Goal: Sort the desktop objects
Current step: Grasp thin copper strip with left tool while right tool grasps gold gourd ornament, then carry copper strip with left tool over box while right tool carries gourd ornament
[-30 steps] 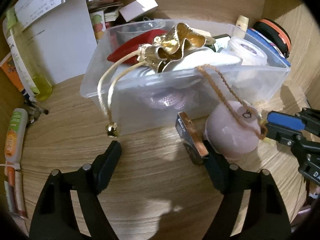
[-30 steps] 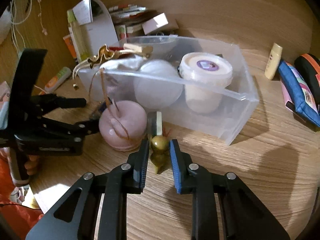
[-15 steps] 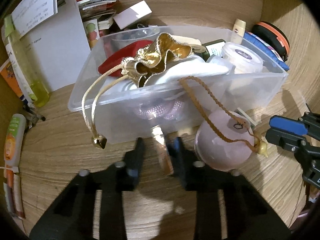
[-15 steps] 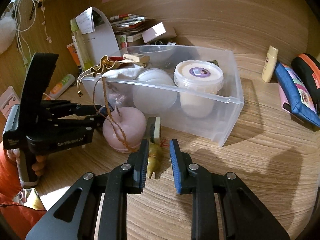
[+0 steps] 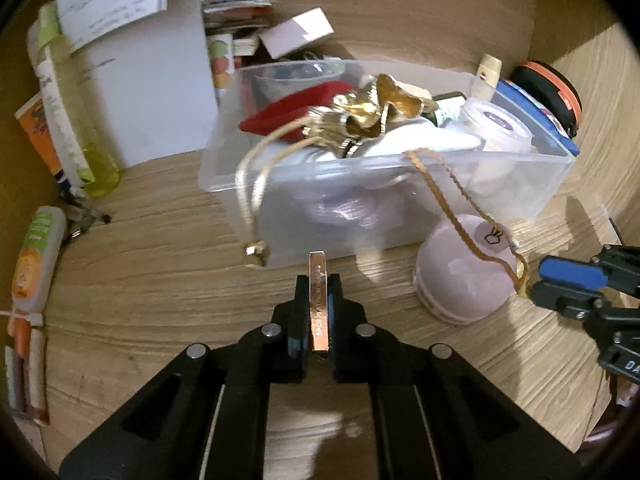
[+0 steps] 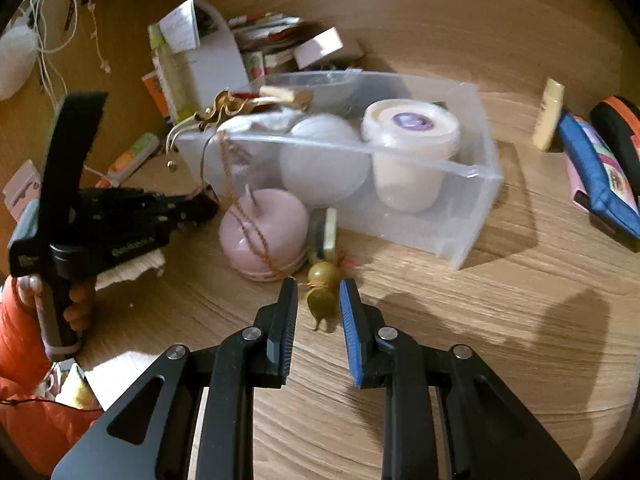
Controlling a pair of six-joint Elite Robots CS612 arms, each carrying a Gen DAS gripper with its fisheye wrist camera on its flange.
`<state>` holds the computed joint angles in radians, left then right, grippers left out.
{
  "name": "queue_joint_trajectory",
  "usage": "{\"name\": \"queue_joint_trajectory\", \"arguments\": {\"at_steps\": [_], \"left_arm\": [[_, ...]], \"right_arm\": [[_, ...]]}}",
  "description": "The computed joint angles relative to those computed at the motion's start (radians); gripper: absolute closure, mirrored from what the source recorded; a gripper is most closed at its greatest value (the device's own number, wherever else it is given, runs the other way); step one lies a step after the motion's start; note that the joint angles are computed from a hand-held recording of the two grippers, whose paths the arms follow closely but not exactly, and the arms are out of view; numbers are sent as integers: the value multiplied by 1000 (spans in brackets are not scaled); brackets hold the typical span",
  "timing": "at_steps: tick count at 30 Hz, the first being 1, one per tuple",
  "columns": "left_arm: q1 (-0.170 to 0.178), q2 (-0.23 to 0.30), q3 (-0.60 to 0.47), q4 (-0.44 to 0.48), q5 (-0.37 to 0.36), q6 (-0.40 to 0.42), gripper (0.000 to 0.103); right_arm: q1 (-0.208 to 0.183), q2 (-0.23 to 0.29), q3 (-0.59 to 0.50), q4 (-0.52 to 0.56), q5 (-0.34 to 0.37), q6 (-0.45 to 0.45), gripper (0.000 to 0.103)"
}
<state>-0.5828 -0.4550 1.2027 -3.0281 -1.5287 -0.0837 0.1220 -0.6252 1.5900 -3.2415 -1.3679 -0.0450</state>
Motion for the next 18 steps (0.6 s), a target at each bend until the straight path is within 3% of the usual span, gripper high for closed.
{"name": "queue_joint_trajectory", "arguments": {"at_steps": [8, 18], "left_arm": [[11, -15, 42, -72, -11, -25, 97], [21, -44, 99, -186, -33, -50, 97]], "right_arm": [[23, 15, -51, 95, -76, -25, 83], [19, -6, -7, -9, -80, 29, 85]]}}
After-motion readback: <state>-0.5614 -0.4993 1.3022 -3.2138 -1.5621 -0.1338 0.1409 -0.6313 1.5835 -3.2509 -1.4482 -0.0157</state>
